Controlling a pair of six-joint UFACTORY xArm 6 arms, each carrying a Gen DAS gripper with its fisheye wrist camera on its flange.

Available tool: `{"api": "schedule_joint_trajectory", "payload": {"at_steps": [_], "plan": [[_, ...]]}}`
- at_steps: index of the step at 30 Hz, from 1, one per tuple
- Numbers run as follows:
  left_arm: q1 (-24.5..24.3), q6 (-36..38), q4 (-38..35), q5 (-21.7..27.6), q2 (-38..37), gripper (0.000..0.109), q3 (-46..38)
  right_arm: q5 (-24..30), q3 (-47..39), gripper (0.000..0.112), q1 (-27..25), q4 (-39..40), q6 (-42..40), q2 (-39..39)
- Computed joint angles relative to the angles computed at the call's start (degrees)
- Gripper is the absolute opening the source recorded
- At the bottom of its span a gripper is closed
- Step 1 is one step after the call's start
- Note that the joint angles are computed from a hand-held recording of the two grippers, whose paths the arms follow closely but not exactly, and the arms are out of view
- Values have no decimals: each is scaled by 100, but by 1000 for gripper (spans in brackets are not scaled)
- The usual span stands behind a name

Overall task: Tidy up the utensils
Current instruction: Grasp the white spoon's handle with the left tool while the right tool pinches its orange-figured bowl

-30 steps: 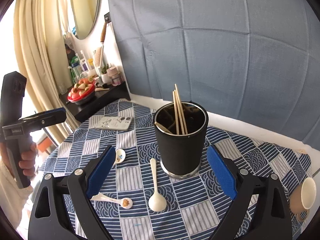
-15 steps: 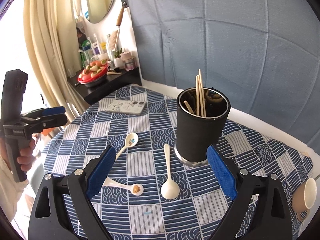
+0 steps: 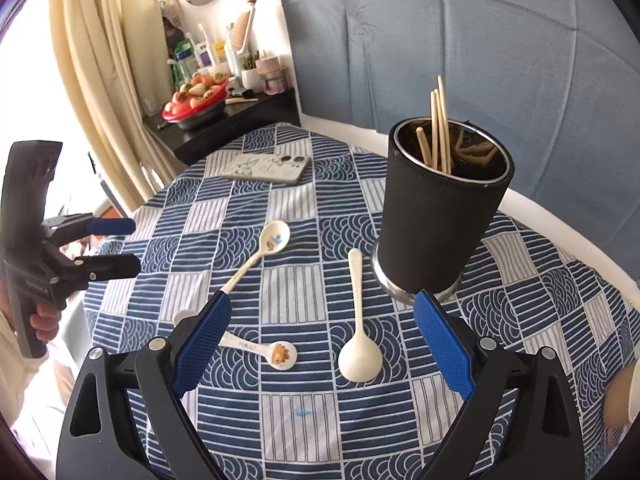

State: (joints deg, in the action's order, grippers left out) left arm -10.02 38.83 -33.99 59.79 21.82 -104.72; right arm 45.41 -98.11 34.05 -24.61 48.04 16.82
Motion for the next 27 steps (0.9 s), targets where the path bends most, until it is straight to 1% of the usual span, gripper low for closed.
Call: {"api": "schedule_joint_trajectory", "payload": {"at_steps": [3,7,12,16,19,20,21,22,23,24,25,27], "plan": [[-27,-1,155,174,107,97,-49,12,-34,88,0,167,-224,113],[-121,61,542,238,182,97,-23,85,-104,88,-36,452,-484,296],[-186,81,786,531,373,96,-201,-12,-33,88,-61,739,-608,406],[-216,176,846,885,530,86,-404,55,-70,88,-54,818,-701,523],[-253,207,949,1028,623,77,-512,65,-34,88,-68,896,-726,565],[-248,179,969,1165,707,66,-637,95,-45,88,-64,906,-742,589],[-248,128,1019,1323,814,53,-795,98,-32,88,-66,929,-777,600],[-259,96,1111,1429,893,45,-908,111,-30,88,-62,949,-810,613],[-283,112,1220,1450,927,29,-933,133,-36,88,-57,959,-841,630],[-315,120,1337,1451,950,10,-939,162,-64,88,-55,969,-879,663],[-328,127,1413,1540,1003,6,-1005,196,-81,88,-49,973,-899,687],[-318,188,1377,1663,1046,5,-1067,253,-138,88,-45,1025,-973,746]]}}
